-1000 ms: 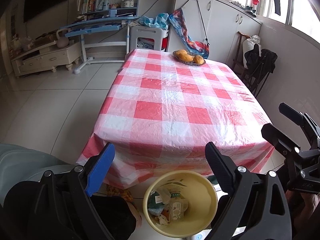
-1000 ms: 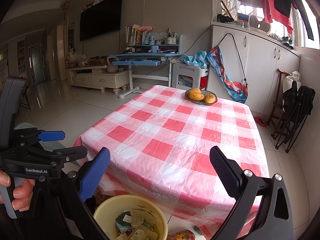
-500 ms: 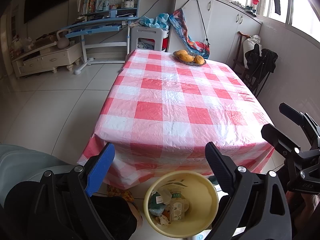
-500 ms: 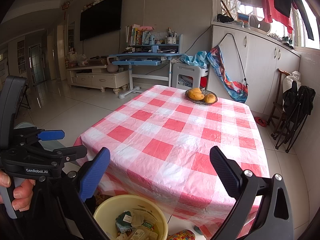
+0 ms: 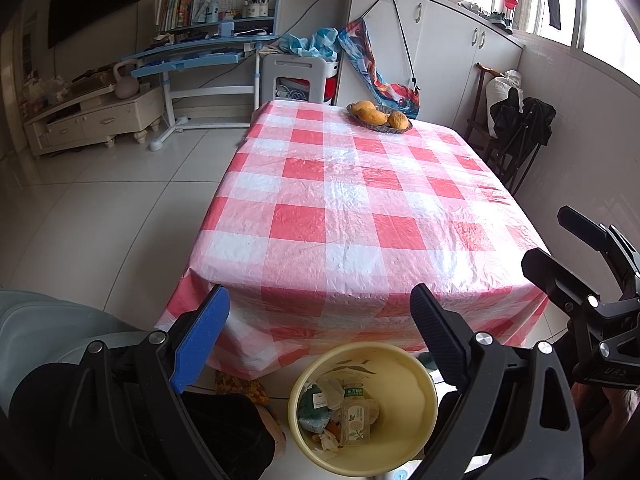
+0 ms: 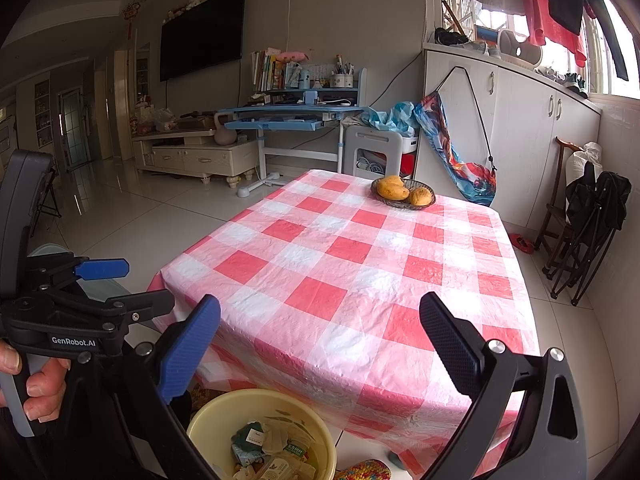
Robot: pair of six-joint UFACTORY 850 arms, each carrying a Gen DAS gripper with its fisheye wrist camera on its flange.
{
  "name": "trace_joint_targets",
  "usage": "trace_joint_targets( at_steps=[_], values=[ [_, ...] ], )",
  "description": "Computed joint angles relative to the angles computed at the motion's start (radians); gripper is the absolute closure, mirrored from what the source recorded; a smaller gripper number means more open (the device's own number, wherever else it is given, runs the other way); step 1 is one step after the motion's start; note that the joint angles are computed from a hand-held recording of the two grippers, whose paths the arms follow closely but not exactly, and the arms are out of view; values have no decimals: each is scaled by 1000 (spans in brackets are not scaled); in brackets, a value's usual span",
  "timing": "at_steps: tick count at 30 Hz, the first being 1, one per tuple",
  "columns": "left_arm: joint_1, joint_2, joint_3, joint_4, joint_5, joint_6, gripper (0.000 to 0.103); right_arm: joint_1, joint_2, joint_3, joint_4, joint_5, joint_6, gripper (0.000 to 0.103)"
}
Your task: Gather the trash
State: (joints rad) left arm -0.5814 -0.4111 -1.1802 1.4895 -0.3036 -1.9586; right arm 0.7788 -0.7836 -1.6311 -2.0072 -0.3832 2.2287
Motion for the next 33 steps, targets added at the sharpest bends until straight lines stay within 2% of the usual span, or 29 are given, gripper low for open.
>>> trace_joint_targets(
  at_steps=[33],
  values=[
    [7, -2, -7, -18, -4, 18, 15, 3, -9, -9, 17, 3, -17, 8]
  ],
)
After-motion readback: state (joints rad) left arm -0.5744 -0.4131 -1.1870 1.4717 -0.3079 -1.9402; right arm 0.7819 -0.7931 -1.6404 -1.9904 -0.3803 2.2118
